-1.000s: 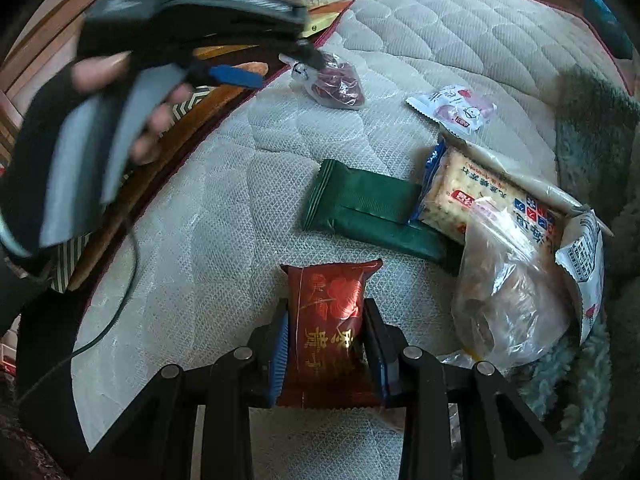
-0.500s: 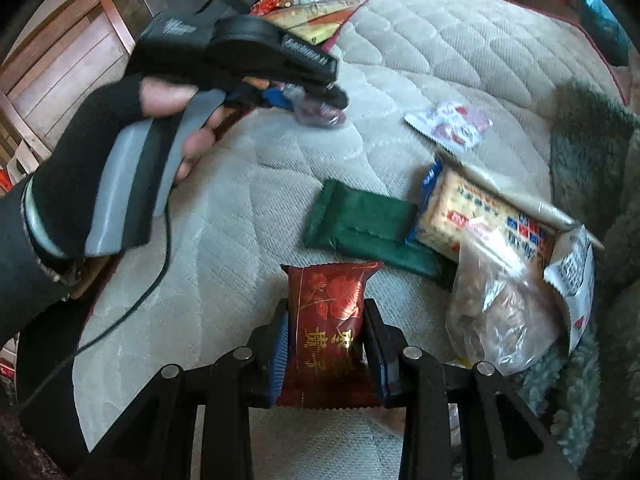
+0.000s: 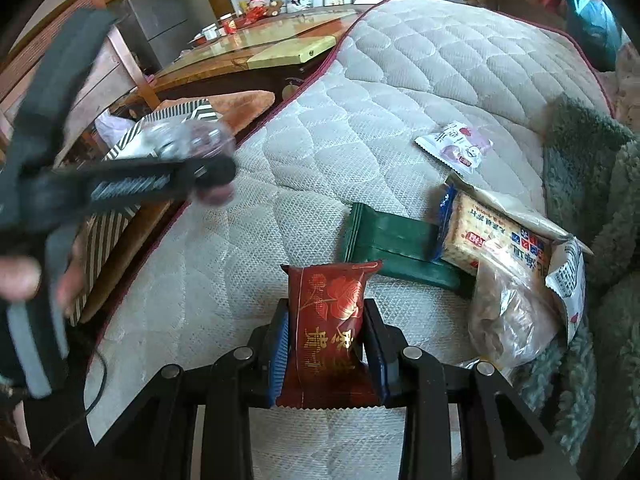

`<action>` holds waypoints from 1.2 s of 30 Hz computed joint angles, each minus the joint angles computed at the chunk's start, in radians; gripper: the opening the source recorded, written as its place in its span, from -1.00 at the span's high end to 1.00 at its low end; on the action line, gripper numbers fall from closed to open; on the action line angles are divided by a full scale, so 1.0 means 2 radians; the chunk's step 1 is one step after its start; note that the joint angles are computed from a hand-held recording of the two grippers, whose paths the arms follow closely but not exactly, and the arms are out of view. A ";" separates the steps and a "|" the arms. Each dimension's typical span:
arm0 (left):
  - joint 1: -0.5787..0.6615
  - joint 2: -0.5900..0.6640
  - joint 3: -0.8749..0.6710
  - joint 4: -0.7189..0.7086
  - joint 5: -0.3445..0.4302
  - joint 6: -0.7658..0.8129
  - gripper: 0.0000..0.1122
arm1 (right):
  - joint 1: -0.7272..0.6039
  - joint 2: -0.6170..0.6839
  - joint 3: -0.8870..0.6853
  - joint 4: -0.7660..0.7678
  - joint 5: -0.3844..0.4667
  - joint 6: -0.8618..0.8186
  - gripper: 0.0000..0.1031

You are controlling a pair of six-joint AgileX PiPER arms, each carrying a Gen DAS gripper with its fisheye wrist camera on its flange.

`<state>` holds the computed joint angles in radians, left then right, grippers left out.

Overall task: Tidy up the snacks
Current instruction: 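Carry both snacks over the white tray and open both tools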

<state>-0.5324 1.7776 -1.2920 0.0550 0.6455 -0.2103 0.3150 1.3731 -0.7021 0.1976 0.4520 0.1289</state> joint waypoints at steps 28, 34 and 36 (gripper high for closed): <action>0.078 -0.129 0.096 0.015 -0.008 0.017 0.29 | 0.112 0.052 -0.130 -0.116 0.057 0.143 0.36; 0.129 -0.134 0.089 -0.003 -0.003 0.046 0.29 | 0.138 0.094 -0.201 -0.130 0.084 0.138 0.36; 0.143 -0.134 0.087 -0.004 -0.003 0.051 0.29 | 0.145 0.110 -0.226 -0.131 0.093 0.132 0.36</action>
<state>-0.2472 1.5099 -1.1183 0.0479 0.6397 -0.1085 0.6042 1.5923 -1.1551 -0.0648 0.6376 0.3930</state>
